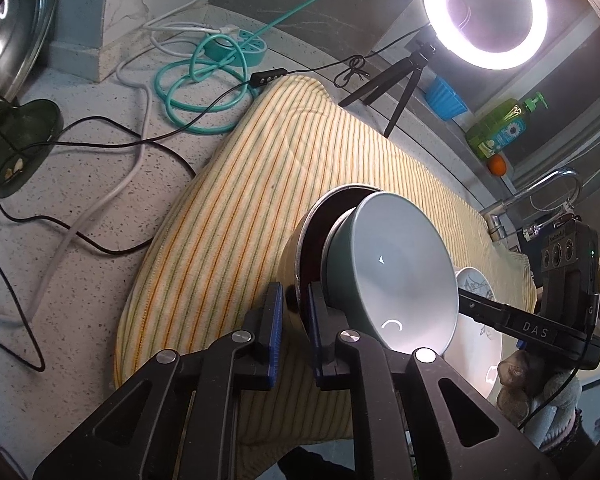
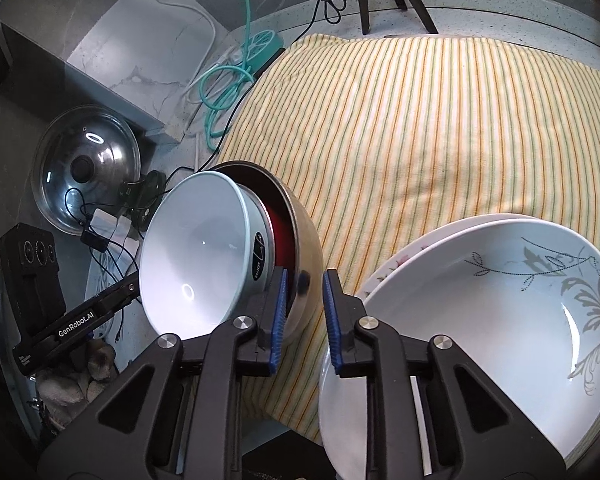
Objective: Organize plates and bowls
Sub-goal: 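Close the right gripper on the rim of the nested bowl stack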
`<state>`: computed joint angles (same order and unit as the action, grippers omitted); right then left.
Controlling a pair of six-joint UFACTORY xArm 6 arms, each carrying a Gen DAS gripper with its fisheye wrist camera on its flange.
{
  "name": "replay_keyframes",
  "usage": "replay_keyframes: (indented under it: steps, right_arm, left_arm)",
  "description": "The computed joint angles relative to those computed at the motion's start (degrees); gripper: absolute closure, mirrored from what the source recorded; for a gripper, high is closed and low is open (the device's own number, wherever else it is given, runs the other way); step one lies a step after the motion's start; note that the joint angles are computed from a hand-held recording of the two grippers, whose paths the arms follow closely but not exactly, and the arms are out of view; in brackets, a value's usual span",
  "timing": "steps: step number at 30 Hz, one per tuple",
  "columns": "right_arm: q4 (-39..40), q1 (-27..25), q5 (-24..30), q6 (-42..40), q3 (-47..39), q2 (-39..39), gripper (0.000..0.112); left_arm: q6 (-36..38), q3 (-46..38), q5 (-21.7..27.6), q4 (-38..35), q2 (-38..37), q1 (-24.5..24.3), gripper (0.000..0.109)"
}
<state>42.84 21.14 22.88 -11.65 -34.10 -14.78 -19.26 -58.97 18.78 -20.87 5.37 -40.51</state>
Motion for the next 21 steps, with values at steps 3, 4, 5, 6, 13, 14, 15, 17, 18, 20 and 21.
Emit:
replay_keyframes:
  steps: [3, 4, 5, 6, 13, 14, 15, 17, 18, 20, 21]
  right_arm:
    - [-0.8, 0.2, -0.2, 0.3, -0.2, 0.2, 0.099]
    - [-1.0, 0.3, -0.2, 0.4, -0.2, 0.2, 0.099]
    - [-1.1, 0.2, -0.1, 0.4, -0.3, 0.2, 0.099]
    - [-1.2, 0.2, 0.0, 0.4, -0.3, 0.2, 0.099]
    - [-1.8, 0.1, 0.2, 0.9, -0.5, 0.2, 0.099]
    - [-1.8, 0.1, 0.2, 0.8, -0.5, 0.2, 0.099]
    - [-1.9, 0.2, 0.2, 0.9, -0.5, 0.2, 0.099]
    - [-2.1, 0.3, 0.2, 0.9, -0.5, 0.0, 0.099]
    - [-2.2, 0.2, 0.3, 1.0, -0.5, -0.1, 0.099]
    - [-2.1, 0.1, 0.6, 1.2, -0.3, -0.7, 0.099]
    - [-2.0, 0.1, 0.7, 1.1, -0.3, -1.0, 0.099]
  left_arm:
    - [-0.9, -0.2, 0.1, 1.2, 0.1, 0.0, 0.099]
    - [-0.9, -0.2, 0.1, 1.2, 0.1, 0.0, 0.099]
    - [-0.9, -0.3, 0.1, 1.1, 0.1, 0.0, 0.099]
    - [-0.9, -0.3, 0.2, 1.4, 0.2, 0.0, 0.099]
    - [-3.3, -0.7, 0.6, 4.4, 0.3, 0.0, 0.100]
    - [-3.4, -0.7, 0.6, 4.7, 0.2, 0.0, 0.100]
    - [-3.6, -0.7, 0.6, 5.1, 0.2, 0.0, 0.100]
    - [-3.8, -0.7, 0.8, 5.1, 0.0, 0.0, 0.100]
    - [-3.8, -0.7, 0.7, 5.2, 0.0, 0.0, 0.100]
    - [-4.2, -0.6, 0.6, 5.7, -0.2, 0.0, 0.100]
    - [-4.5, -0.6, 0.5, 5.9, -0.4, 0.0, 0.100]
